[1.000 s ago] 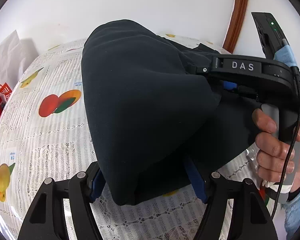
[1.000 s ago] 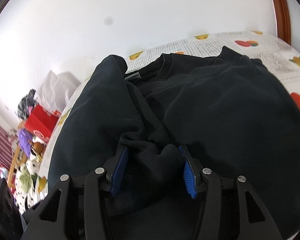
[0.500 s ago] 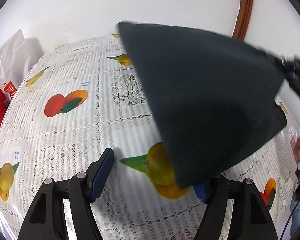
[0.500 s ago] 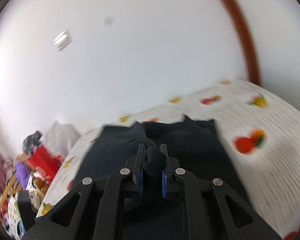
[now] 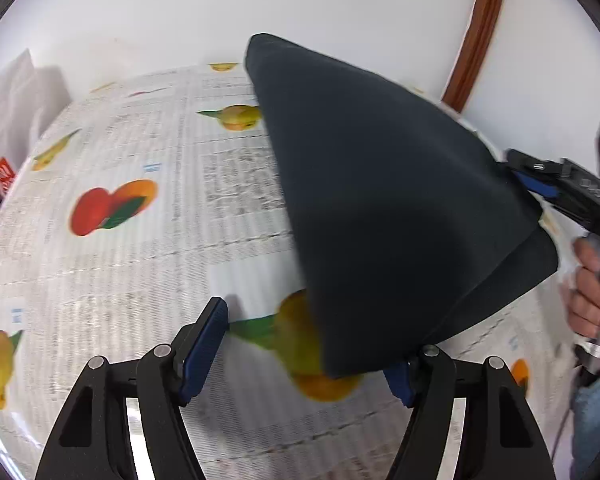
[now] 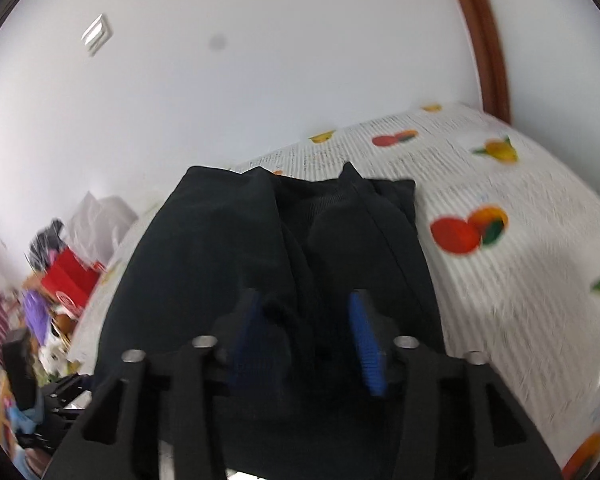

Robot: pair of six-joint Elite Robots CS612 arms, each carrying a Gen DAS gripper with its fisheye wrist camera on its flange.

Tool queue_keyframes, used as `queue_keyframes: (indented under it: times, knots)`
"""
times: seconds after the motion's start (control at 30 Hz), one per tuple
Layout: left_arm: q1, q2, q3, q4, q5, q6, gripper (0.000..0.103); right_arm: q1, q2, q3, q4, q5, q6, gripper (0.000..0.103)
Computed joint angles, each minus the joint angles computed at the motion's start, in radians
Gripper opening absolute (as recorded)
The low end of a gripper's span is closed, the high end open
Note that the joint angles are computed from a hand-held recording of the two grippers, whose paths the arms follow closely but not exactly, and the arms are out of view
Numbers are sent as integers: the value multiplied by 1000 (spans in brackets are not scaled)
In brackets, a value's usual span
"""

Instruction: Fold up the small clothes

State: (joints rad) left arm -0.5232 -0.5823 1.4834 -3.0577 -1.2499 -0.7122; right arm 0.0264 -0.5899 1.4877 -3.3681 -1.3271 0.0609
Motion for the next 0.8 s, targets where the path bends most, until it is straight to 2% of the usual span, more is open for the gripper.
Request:
queue_keyframes:
  times: [0.07,0.17,0.23,0.27,0.3,0.33,0.37,0.47,0.53,0.57,0.67,0.73,0.8]
  knots:
    - [-4,11,-27,4,1,31,68,5,12,-39,72,-1,-24,52]
    - [-13,26,-70,54,42,79,69,10,37,-103,184,4,-25,52]
    - [-15,36,-98,98,59,87,71,16,49,-123,191,-9,-27,48]
    - [-15,38,-101,102,61,87,72,21,51,-129,192,-18,-36,38]
    - [-15,40,-104,106,63,86,73,23,51,-130,190,-9,-48,20]
    - [-17,39,-101,107,66,79,74,25,49,-132,198,1,-55,12]
    - [-18,40,-103,115,69,64,75,31,45,-128,189,-19,-65,9]
    - [-25,38,-107,138,90,30,75,31,25,-79,55,-15,-82,7]
    - [-31,40,-110,149,113,23,75,6,4,-20,-89,65,0,7]
    - [-33,40,-111,151,121,20,75,-5,-2,10,-172,84,46,7]
    - [-32,41,-111,145,115,7,75,-16,-13,78,-323,15,104,7]
    - [-32,39,-109,145,111,7,75,-21,-12,100,-327,-45,99,7]
    - [-34,40,-110,143,118,17,75,-31,-6,94,-240,-70,126,7]
